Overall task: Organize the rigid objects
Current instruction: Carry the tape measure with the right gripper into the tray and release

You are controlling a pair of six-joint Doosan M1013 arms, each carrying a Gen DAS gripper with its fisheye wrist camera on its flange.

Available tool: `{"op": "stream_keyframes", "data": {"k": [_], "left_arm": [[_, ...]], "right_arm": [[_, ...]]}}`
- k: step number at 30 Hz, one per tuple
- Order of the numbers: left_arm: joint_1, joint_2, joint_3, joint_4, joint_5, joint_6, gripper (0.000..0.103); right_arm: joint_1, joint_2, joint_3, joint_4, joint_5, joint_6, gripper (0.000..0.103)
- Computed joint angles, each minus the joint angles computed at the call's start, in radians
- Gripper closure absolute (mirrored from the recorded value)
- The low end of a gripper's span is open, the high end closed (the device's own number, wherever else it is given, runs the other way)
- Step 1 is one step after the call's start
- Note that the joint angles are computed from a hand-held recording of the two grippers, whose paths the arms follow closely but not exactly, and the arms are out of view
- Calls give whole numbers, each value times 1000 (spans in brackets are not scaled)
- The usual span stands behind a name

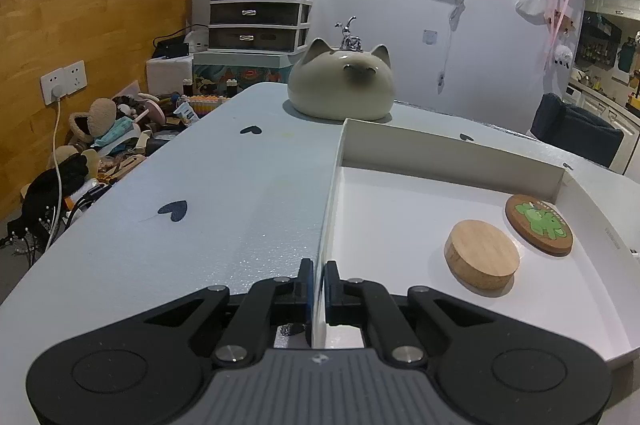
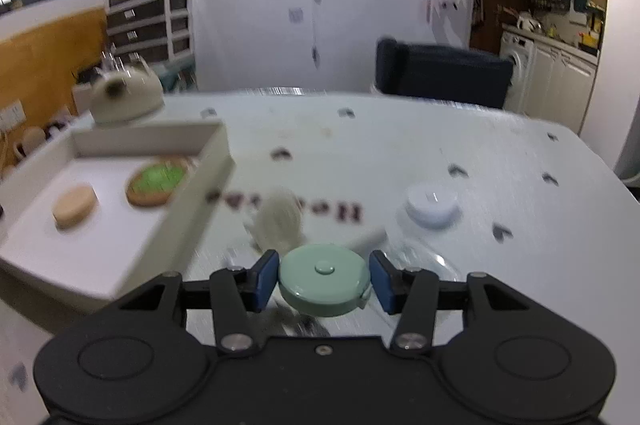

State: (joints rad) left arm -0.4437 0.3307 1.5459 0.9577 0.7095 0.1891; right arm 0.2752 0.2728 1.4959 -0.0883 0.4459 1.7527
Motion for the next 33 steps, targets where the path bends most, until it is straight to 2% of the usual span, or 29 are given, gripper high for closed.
{"op": "stream_keyframes", "data": {"k": [4,10,13,18,26,33], "left_arm": [[1,-3,5,4,-8,-7,99],[5,-9,19,22,-33,-45,99],[4,-11,21,29,-37,-57,100],[9,-16,30,35,-61,-79,100],[21,-25,42,20,-106,-89,101],[29,-31,55,23,-138,-117,101]], "right_arm": [[-6,9,-25,221,-52,-198,52],[16,42,-90,441,-66,-442,52],[26,66,-128,608,-38,-608,52],[39,112,-200,753,78,-726,52],[79,181,-287,760,239,-718,52],[100,215,-323,704,313,-664,52]]}}
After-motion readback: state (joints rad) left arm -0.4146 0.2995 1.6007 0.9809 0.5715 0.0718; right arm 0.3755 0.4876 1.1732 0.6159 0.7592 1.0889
